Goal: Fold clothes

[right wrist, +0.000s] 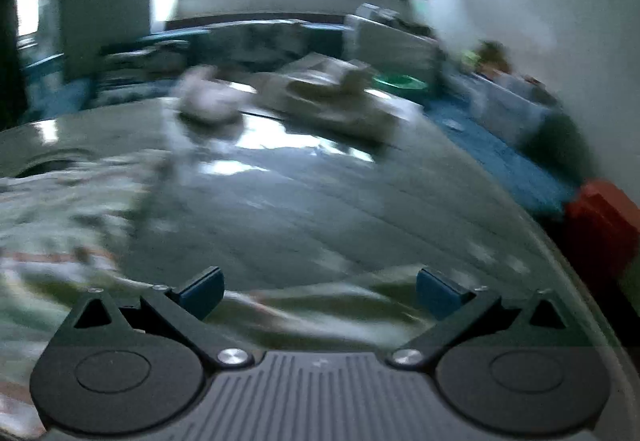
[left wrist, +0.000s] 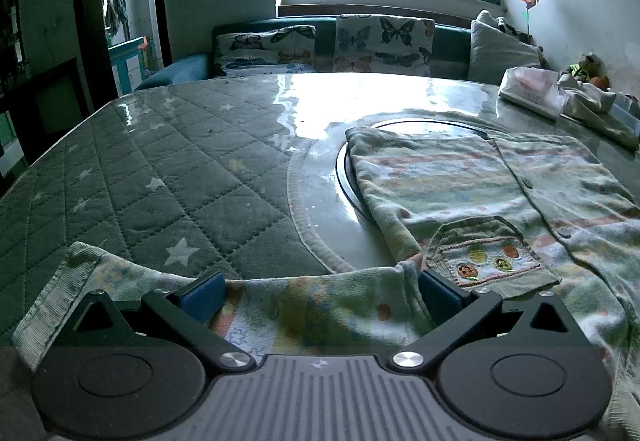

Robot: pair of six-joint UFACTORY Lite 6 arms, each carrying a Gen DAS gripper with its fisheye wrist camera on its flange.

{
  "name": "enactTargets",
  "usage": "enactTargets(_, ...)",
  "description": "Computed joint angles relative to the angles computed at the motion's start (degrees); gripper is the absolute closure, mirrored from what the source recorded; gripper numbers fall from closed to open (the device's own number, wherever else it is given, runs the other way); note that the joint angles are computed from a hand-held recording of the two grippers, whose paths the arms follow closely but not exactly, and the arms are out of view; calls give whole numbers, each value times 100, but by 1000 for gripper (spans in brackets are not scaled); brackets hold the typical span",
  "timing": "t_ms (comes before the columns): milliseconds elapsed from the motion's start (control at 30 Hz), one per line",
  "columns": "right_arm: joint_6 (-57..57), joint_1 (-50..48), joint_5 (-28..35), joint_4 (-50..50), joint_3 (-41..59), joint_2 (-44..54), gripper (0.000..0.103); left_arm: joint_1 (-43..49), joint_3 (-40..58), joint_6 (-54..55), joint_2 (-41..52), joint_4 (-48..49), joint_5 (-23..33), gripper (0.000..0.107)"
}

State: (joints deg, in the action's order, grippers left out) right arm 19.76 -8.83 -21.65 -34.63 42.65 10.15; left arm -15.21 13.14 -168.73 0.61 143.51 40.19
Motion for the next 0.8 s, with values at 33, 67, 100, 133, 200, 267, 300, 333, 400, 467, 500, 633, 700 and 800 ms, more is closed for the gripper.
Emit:
enactTargets(33,265,180,12,-272,50,-20,0,6,1,-8,1,11,1,4)
enactTargets(67,521,365,34,-526,140,13,0,6,0,-6,-2,10,-1,4)
enactTargets(100,661,512,43,-656,206,45,0,9,-1,-8,-6,13,-3,4)
enactTargets(133,953,745,96,-915,364,130,0,11,-2,-11,-10,18,-4,4)
enactTargets(200,1657,1122,120,-1546,704,355,1,3,-8,-13,-19,12,-4,4)
enactTargets(267,2699,1322,35,-2544,1065,634,6,1,-10,-16,-21,12,-2,4)
enactTargets(300,3275,1433,-46,-3101,1288,820,7,2,-13,-27,-20,20,2,4)
enactTargets(333,3791,1541,-143,-3599,1514,1006,7,3,-15,-38,-19,28,6,4)
enactTargets(400,4238,1721,-228,-4048,1820,1262,7,2,-22,-49,-23,35,7,4)
enactTargets(467,4535,1910,-220,-4393,2168,1561,7,5,-26,-63,-27,46,8,4)
enactTargets(500,4848,1986,-198,-4694,2412,1770,7,13,-28,-76,-24,64,11,4)
enactTargets(633,5502,2035,-198,-5309,3155,2420,5,32,-31,-114,-21,104,13,4)
enactTargets(700,5675,2052,-164,-5477,3468,2634,5,37,-31,-118,-24,111,10,4)
enactTargets(800,6335,2086,-78,-6016,4175,3087,5,48,-37,-132,-39,131,-1,4)
